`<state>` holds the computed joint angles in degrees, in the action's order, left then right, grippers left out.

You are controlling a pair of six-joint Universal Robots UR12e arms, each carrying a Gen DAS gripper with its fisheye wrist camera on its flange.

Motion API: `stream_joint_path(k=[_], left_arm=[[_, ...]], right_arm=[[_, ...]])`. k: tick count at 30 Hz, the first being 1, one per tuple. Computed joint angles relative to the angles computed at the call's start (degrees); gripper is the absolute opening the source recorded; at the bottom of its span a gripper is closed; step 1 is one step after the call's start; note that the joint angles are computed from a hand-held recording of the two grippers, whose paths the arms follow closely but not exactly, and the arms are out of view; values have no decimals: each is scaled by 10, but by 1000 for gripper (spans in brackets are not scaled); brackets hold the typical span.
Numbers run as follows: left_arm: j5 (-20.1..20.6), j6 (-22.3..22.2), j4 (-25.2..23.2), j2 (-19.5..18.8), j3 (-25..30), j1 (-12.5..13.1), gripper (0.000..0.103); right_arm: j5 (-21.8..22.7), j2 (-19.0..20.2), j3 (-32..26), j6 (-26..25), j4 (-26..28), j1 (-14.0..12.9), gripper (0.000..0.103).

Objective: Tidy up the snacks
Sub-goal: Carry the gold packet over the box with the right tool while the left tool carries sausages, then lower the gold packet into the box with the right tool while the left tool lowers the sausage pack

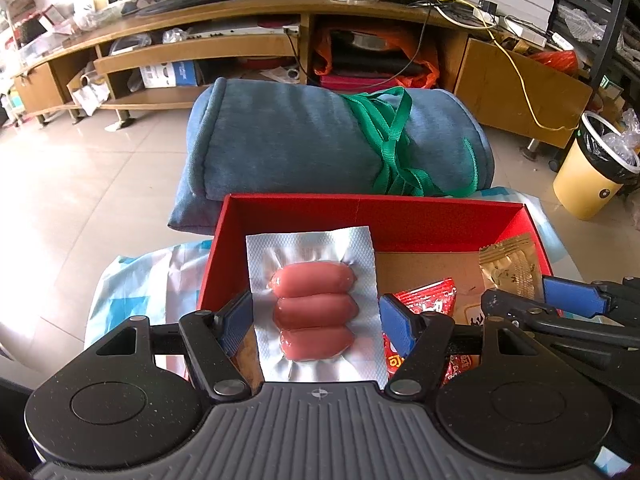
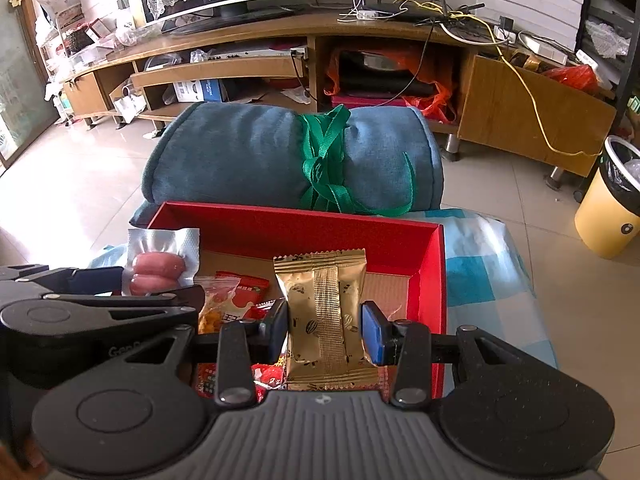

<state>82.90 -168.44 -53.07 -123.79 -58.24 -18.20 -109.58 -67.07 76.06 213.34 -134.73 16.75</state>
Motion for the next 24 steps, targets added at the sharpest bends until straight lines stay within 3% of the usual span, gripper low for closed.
stream_joint_path(k=[24], left_arm=[[41, -3, -21, -14, 9, -8, 74]], right_arm=[[11, 16, -13, 0, 34, -4, 36]])
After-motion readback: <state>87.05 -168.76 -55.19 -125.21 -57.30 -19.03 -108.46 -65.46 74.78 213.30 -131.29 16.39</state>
